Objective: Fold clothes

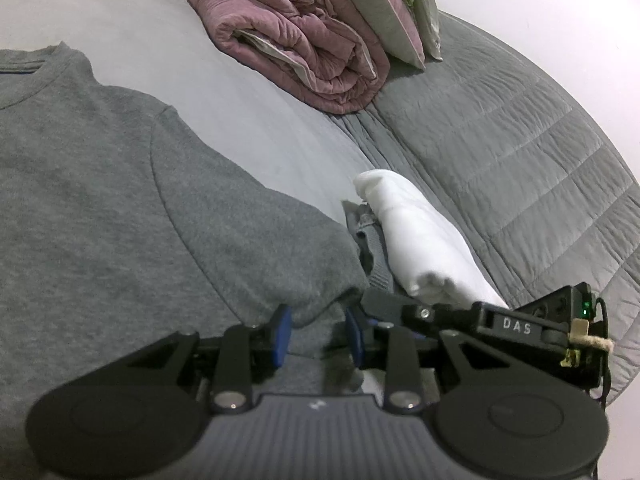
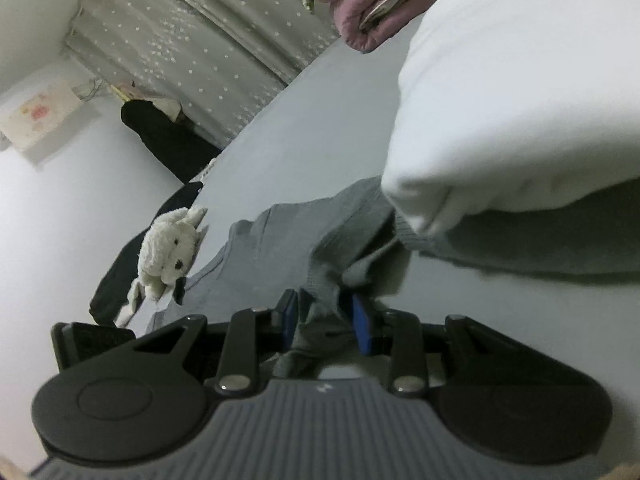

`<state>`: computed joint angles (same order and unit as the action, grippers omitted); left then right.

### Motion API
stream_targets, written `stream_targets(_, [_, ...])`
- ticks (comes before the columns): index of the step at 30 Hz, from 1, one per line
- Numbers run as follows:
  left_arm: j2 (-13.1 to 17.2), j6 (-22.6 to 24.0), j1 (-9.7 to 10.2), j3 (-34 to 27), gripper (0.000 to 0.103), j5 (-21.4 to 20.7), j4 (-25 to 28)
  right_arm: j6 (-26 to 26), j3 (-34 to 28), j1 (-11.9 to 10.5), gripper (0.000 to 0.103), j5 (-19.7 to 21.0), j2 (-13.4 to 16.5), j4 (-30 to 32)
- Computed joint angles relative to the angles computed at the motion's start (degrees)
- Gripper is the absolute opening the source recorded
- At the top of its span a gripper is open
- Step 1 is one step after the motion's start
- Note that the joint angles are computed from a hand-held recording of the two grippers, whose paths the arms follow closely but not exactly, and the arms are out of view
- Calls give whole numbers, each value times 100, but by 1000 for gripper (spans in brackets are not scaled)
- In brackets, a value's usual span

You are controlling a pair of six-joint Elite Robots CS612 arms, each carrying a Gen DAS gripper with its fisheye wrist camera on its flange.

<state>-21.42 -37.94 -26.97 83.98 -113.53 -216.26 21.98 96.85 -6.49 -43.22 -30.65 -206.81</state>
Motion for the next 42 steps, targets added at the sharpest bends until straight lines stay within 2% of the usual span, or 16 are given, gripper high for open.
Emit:
stream_targets(5, [-11, 119, -20, 1, 31, 16, 38, 640, -235, -3, 35, 188, 222, -376])
stream_targets(8, [-8, 153, -22, -7, 31, -8, 58, 970, -373, 79, 35, 69, 373, -595])
stream_targets(11, [-10, 207, -25, -6, 32, -41, 59, 1042, -328, 126, 35, -208, 386, -946])
stream_targets(12, [-8, 224, -24, -8, 32, -61, 55, 1061, -285, 138, 33, -376, 377, -1139])
stream_targets(15, [-4, 291, -26, -19, 33, -118, 63, 960, -110, 195, 17, -1077, 306, -1632])
stream_targets(16, [-4, 317, -27, -24, 35, -144, 72, 855, -33, 237, 7, -1405, 256, -1680])
stream_targets(18, [-2, 374, -30, -30, 37, -178, 81, 447, 151, 386, 5, -2340, 114, -1667])
stream_targets(20, [0, 410, -29, -31, 39, -216, 76, 98, 252, 495, 5, -2886, 42, -1683])
stream_targets(23, [6, 522, -22, -47, 43, -354, 73, 42, 334, 507, 13, -2896, -21, -1584])
stream_targets(25, [4, 653, -20, -59, 45, -472, 101, 143, 336, 473, 17, -2633, -36, -1530])
stream_targets(26, [-3, 735, -25, -57, 46, -514, 130, 209, 327, 450, 21, -2470, -37, -1509])
stream_targets(27, [-11, 813, -30, -53, 47, -548, 156, 277, 317, 428, 33, -2307, -38, -1489])
stream_targets(28, [-19, 872, -37, -44, 49, -545, 173, 383, 299, 404, 38, -2170, -25, -1491])
stream_targets(30, [-22, 905, -40, -36, 51, -551, 183, 597, 256, 363, 38, -1992, 5, -1488])
stream_targets(35, [-11, 868, -38, -34, 51, -561, 169, 375, 241, 455, 38, -2457, -54, -1207])
stream_targets(42, [-17, 866, -38, -24, 51, -554, 167, 253, 60, 544, 38, -2569, 60, -1188])
